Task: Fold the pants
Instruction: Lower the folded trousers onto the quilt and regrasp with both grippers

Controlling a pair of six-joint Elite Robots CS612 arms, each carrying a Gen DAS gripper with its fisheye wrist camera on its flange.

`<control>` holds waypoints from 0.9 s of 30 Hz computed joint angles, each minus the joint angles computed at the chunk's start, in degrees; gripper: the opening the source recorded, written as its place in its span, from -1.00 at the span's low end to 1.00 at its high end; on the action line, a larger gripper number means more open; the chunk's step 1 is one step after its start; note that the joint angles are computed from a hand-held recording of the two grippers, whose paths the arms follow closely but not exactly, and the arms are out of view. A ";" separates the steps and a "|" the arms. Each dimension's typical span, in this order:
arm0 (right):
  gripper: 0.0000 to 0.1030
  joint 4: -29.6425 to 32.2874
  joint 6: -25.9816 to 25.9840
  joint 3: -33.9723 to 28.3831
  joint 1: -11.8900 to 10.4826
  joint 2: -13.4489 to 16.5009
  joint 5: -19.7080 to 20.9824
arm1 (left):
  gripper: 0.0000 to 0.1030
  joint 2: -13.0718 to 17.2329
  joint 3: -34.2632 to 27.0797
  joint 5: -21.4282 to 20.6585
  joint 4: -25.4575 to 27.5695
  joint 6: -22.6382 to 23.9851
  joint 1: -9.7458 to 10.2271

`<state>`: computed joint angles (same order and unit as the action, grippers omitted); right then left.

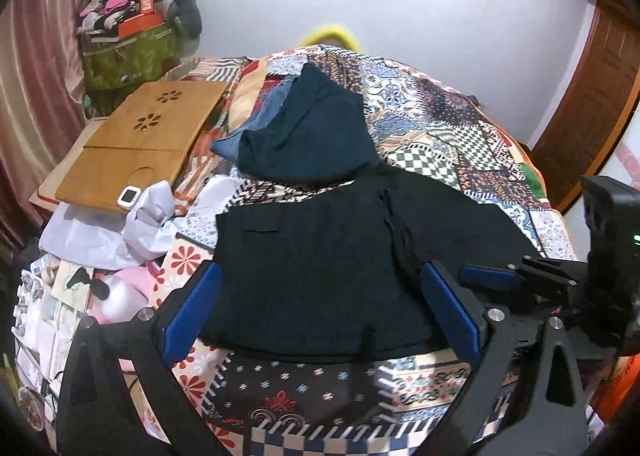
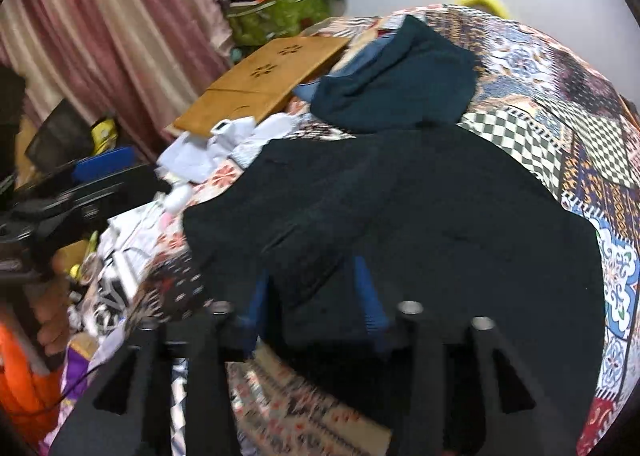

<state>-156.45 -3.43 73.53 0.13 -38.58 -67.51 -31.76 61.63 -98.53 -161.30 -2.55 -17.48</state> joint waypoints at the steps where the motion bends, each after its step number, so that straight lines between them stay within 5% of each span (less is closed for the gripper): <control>1: -0.13 -0.43 -0.77 0.58 -0.17 -0.54 0.68 | 0.95 0.00 -0.21 -0.14 -0.04 0.22 -0.15; 9: -0.06 -7.83 -0.64 2.84 -2.73 -2.63 0.92 | 0.95 1.24 -4.79 -1.70 2.44 3.81 -1.64; 15: -0.05 -9.99 1.63 1.49 -4.91 -1.88 -2.04 | 0.95 5.35 -14.31 -5.05 11.34 6.71 -3.05; 27: -0.05 7.40 1.72 -3.08 -7.38 2.34 0.26 | 0.95 16.88 -34.99 1.28 38.72 15.23 -6.02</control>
<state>-149.04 -1.71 70.44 -7.24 -36.25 -67.25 -14.88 26.64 -97.26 -122.58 12.68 -23.50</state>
